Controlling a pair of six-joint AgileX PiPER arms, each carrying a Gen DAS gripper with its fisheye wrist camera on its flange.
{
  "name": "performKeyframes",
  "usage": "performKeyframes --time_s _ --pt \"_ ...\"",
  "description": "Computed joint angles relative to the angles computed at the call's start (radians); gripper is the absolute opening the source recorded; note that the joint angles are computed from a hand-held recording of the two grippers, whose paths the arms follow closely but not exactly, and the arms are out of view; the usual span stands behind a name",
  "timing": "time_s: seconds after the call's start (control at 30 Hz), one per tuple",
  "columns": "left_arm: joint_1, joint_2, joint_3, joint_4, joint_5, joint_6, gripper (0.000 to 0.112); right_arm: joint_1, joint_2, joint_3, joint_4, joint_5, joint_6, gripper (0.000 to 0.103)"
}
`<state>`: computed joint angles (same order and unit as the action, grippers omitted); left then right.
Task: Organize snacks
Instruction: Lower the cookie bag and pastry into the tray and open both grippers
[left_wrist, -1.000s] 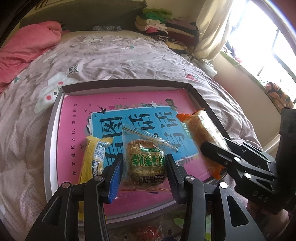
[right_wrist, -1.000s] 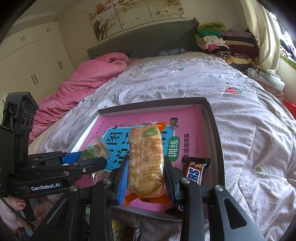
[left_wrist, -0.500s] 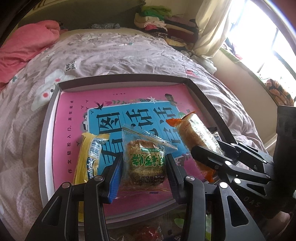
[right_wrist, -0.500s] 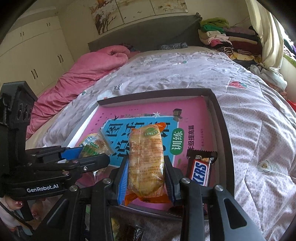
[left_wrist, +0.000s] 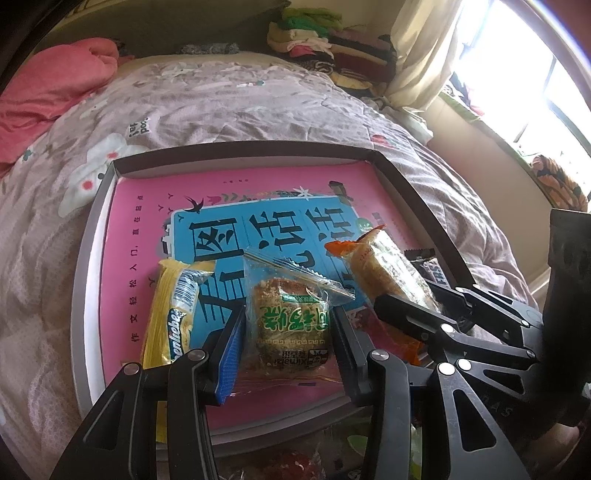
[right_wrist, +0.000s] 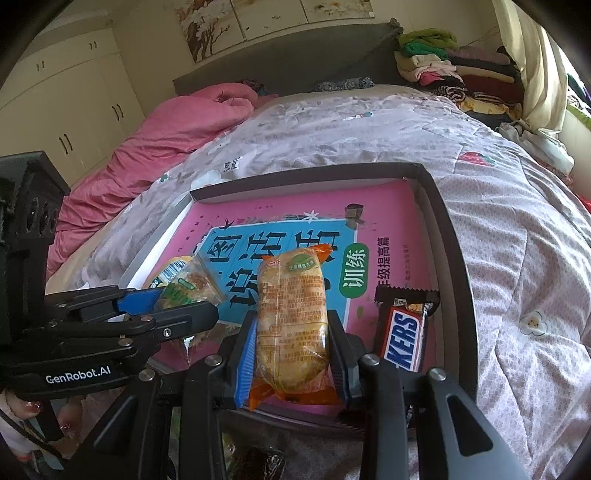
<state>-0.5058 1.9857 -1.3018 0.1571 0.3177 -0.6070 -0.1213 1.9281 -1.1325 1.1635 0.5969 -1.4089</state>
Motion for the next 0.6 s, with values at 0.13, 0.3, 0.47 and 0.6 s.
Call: performKeyframes --time_s 0.13,0.3,0.47,0.6 --pt "0.0 0.005 -0.006 -0.011 0.006 0.013 0.047 0.002 0.001 0.002 -0.005 -0.006 0.002 0.036" --pt "0.003 0.007 -0.008 -0.028 0.013 0.029 0.047 0.006 0.0 0.001 -0.015 -0.017 0.015 0.036" --pt "0.007 0.007 -0.01 -0.042 0.018 0.045 0.047 0.005 0.004 -0.004 -0.032 -0.025 0.035 0.036" --pt "0.006 0.007 -0.009 -0.048 0.018 0.053 0.047 0.001 -0.003 0.001 -0.021 -0.028 0.023 0.036"
